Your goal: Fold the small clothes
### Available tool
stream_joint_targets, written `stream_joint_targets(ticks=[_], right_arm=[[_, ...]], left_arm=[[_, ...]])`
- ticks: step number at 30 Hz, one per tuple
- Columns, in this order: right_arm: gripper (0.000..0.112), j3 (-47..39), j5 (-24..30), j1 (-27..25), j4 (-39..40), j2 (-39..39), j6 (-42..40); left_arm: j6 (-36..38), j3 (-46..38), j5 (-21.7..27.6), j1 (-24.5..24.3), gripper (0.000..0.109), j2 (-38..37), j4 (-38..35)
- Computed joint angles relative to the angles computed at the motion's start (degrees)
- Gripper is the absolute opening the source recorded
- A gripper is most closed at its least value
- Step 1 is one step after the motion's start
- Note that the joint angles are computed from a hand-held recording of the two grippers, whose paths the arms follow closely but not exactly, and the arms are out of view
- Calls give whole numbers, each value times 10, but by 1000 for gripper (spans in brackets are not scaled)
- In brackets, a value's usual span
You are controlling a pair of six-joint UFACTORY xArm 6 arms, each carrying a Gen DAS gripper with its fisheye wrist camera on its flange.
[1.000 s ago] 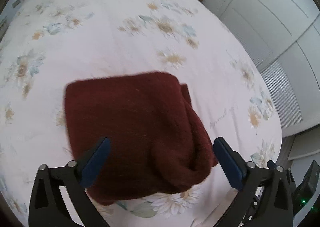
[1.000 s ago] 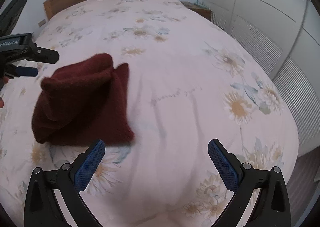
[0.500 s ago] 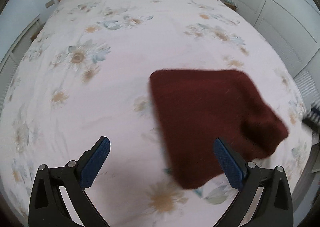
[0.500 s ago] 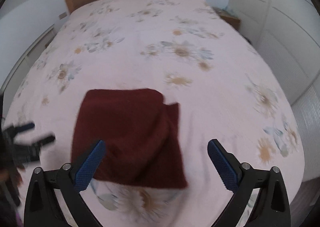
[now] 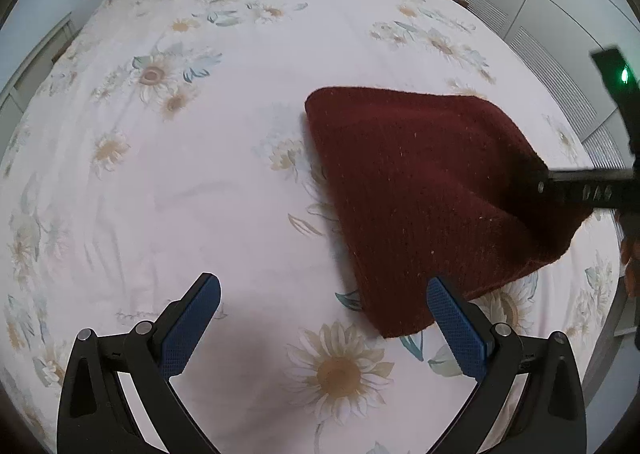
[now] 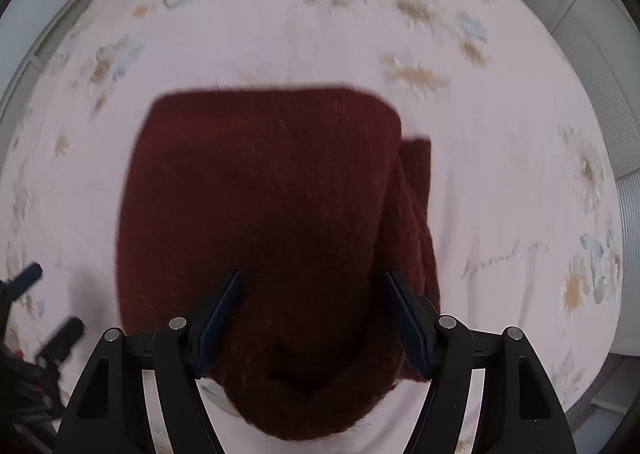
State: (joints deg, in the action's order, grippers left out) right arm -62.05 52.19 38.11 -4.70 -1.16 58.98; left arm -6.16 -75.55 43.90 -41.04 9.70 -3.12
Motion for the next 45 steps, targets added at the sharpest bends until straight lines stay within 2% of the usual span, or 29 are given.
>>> stream_joint_targets(ticks=[1,2,3,7,11,17,22,25,27,28,30,34,36,38,43,45], right_arm=[[71,13,-8,-1,7,-7,-3],[55,36,-27,-1,21,-20,-12],[34,51,-43,-1,28,-28,-16],[28,103,-87,5,13,-72,-2],[24,158,-127,3,-36,-134,61],[22,210,-124,-6,-58,-206,97],[22,247,-126,4,-19,-198,84],[26,283,-178,2,-17,-212,112],[36,289,-189,1,-24,-222,129],[40,282,-177,1,-32,-224,132],[61,261,-138,4,-47,-219,133],[64,235,-119,3,-55,-216,124],[78,216,-94,3,-76,-214,127],[80,198,-77,0,-93,-209,128],[84,168,-78,-24,-82,-180,90],[90,157,-83,-31,-72,-162,70]], left_arm=[[2,1,-1,1,102,1,-5],[3,1,-1,2,102,2,-7],[4,2,-2,2,102,3,-9],[1,1,0,5,102,9,-9],[-1,-2,5,5,102,13,-5],[4,-6,5,1,102,14,-13],[12,-10,8,-9,102,20,-21],[19,-11,13,-12,102,24,-28],[20,-13,17,-13,102,27,-28],[20,-14,18,-14,102,29,-26],[17,-21,22,-14,102,34,-24],[12,-39,28,-14,102,45,-31],[10,-51,32,-14,102,53,-35],[13,-68,39,-13,102,63,-40],[7,-134,60,-8,102,104,-47],[3,-163,70,-6,102,123,-52]])
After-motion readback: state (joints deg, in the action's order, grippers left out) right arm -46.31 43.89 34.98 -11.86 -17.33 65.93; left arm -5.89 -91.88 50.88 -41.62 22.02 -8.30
